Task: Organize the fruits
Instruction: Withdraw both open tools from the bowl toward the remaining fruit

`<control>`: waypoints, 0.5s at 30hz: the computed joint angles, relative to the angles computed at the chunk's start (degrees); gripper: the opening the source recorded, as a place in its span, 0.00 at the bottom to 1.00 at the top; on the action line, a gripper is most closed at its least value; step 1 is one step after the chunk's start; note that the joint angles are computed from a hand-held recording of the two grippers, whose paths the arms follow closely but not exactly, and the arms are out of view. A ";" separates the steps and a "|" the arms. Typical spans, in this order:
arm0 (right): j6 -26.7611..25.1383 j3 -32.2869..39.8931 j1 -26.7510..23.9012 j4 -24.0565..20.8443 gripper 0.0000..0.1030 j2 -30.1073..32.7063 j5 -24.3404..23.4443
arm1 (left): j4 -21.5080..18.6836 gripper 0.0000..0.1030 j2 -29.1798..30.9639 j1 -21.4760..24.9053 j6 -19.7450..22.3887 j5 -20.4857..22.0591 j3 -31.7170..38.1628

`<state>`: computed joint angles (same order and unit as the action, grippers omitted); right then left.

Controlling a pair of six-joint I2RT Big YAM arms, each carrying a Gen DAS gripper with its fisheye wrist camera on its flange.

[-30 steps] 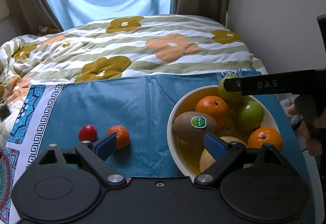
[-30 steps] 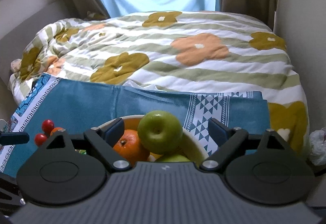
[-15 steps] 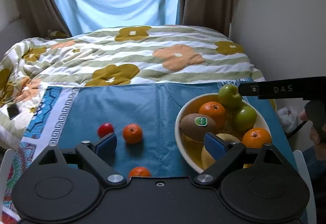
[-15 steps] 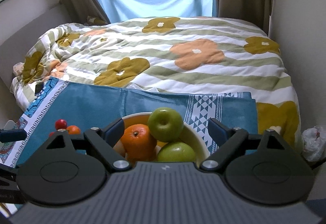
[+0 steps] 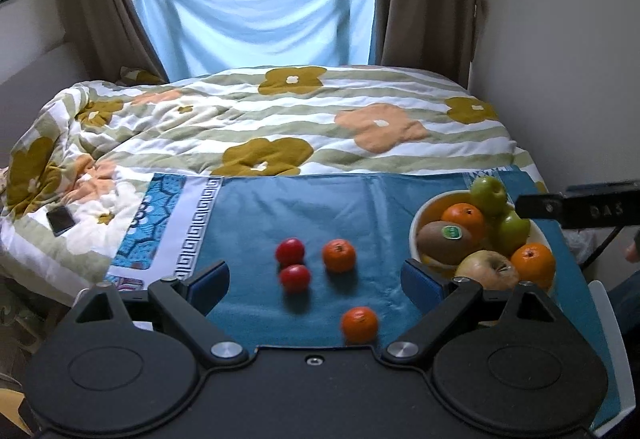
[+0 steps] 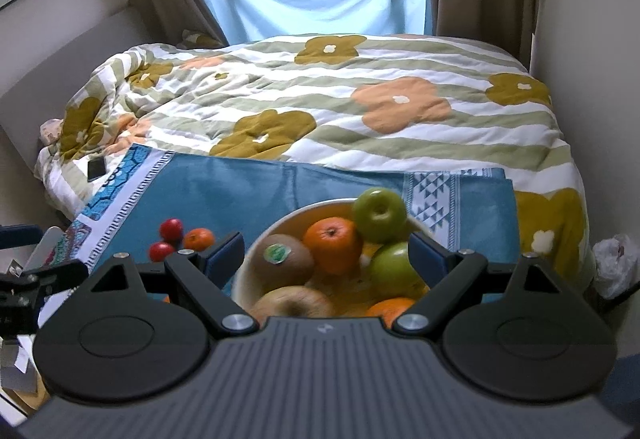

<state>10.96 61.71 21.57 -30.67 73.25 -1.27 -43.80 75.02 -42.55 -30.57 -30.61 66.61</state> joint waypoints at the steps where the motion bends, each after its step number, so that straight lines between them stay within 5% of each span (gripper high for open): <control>1: 0.94 0.00 1.13 -0.67 1.00 -0.39 1.06 | 0.18 0.92 -0.79 0.48 0.38 0.50 -0.63; 15: 13.31 -1.46 14.79 -2.86 1.00 1.18 10.48 | 5.52 0.92 -3.95 12.27 13.45 14.93 -6.54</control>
